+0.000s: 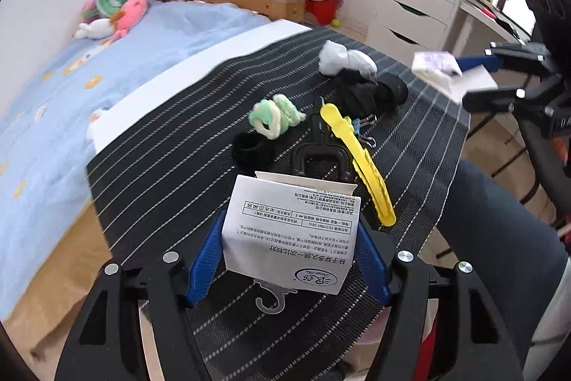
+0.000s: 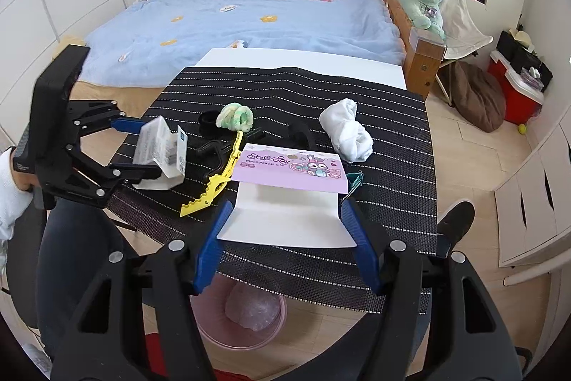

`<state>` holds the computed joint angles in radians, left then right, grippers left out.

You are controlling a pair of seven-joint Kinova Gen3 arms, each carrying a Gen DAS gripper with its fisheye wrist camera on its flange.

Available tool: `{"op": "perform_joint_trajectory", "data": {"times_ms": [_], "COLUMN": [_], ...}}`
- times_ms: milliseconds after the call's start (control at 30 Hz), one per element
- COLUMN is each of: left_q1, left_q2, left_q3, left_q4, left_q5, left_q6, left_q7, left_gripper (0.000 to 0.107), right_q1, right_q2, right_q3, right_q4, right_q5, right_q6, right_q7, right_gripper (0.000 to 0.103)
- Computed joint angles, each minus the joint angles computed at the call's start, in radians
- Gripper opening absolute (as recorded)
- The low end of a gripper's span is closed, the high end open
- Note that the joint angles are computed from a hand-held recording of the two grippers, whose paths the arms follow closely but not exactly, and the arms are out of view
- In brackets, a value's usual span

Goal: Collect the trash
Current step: 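Grasp the white medicine box with the left tool while the right tool holds the card, then carry the medicine box over the pink bin and open the left tool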

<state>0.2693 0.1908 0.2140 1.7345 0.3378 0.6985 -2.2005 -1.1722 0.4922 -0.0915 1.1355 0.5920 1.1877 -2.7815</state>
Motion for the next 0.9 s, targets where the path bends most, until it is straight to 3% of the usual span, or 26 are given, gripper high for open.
{"op": "perform_joint_trajectory", "data": {"times_ms": [200, 433, 900], "left_q1": [0.006, 0.053, 0.140], "left_q2": [-0.089, -0.185, -0.264], "left_q3": [-0.012, -0.014, 0.005], "left_q4": [0.058, 0.110, 0.200], "left_q5": [0.039, -0.023, 0.024], "left_q6": [-0.052, -0.094, -0.104], "left_q7": [0.082, 0.245, 0.256], "left_gripper": [0.066, 0.066, 0.066], "right_q1": [-0.017, -0.041, -0.091], "right_q2": [-0.009, -0.042, -0.085], "right_q3": [0.004, -0.007, -0.051], "right_q4": [0.016, 0.062, 0.113], "right_q5": [0.021, 0.065, 0.137], "right_q6": [-0.009, -0.011, 0.019], "right_q7": [-0.026, -0.075, -0.152], "right_gripper": [0.063, 0.063, 0.063]}}
